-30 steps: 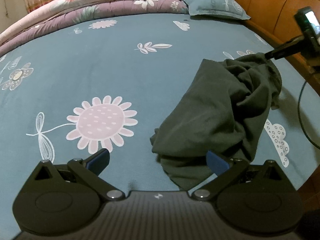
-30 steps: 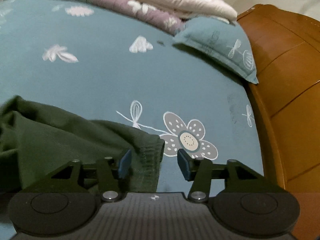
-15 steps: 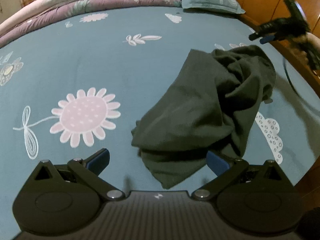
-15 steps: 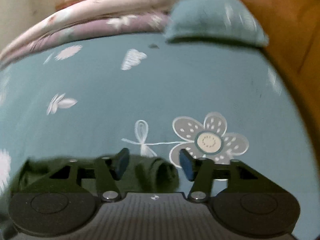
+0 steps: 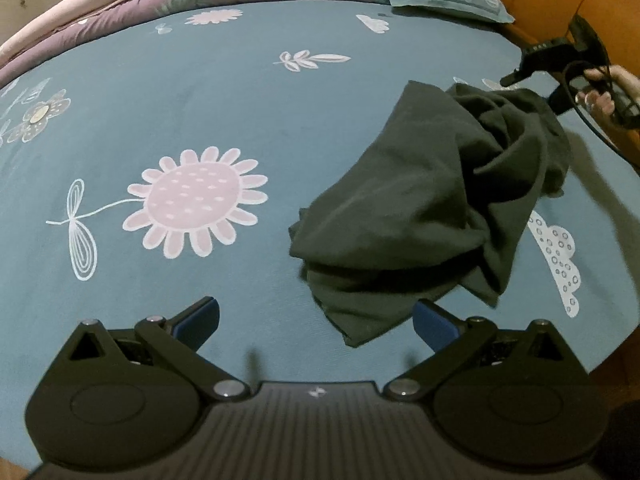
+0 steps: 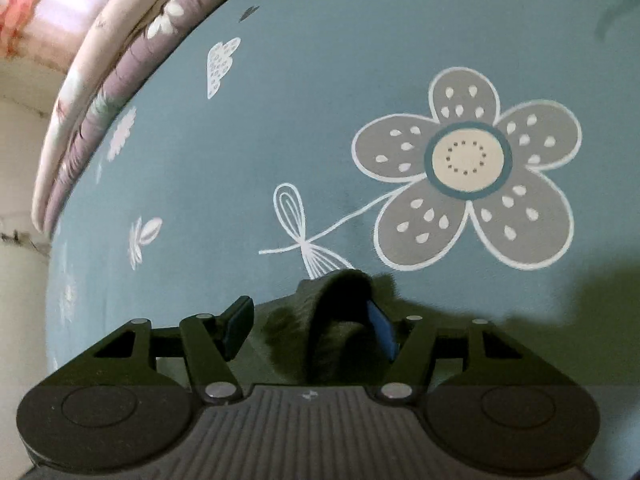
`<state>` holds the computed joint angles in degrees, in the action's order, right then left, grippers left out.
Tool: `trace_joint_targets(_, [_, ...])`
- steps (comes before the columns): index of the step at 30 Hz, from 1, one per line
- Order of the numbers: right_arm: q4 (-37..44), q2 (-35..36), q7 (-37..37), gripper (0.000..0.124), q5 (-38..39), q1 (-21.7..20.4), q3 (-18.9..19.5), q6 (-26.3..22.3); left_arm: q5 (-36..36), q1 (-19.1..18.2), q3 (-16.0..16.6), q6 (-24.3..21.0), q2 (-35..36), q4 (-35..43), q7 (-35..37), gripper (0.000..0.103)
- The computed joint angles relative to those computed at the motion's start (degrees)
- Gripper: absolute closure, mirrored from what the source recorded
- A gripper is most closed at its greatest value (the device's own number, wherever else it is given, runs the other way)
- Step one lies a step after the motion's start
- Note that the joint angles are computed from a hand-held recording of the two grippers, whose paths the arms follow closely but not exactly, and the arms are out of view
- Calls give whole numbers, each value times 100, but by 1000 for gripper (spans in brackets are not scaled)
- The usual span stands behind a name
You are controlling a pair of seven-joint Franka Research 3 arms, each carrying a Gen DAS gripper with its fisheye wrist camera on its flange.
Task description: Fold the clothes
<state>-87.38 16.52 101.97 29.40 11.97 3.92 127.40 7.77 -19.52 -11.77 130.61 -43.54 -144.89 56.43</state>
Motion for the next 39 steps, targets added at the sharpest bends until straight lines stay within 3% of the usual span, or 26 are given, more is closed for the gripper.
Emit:
trace_joint_targets(6, [253,-94,-141,57,-257,-39,-49,-642,-39,-23,37,143,14,-63,-19,1])
trace_joint_targets(9, [232,-27,-246,56,124,-124,0,-725,-64,-19,44,231,91,-66,-24,1])
trace_joint_targets(18, [152,259,-371,55,858,-204,110,-422,-57,-47,10,144,135,7,55,1])
trace_joint_targets(21, [-45,5,-376,54,682,-201,22,-272,-64,-1,7,116,119,-1,-37,1])
trace_joint_targets(24, [-396,-364,-466,45,609,-248,-51,-188,-88,-24,39,185,149,3,-9,1])
trace_joint_targets(27, [-914,-657,-757,43,1165,-364,-40,-171,-122,-57,60,256,270,59,69,1])
trace_joint_targets(32, [-1284,-553,-1440,43,2263,-335,81,329,-144,-116,43,256,514,249,296,1])
trace_joint_targets(39, [-1071,-54,-2084,45,3549,-307,342,1287,-108,-103,-30,32,571,384,424,1])
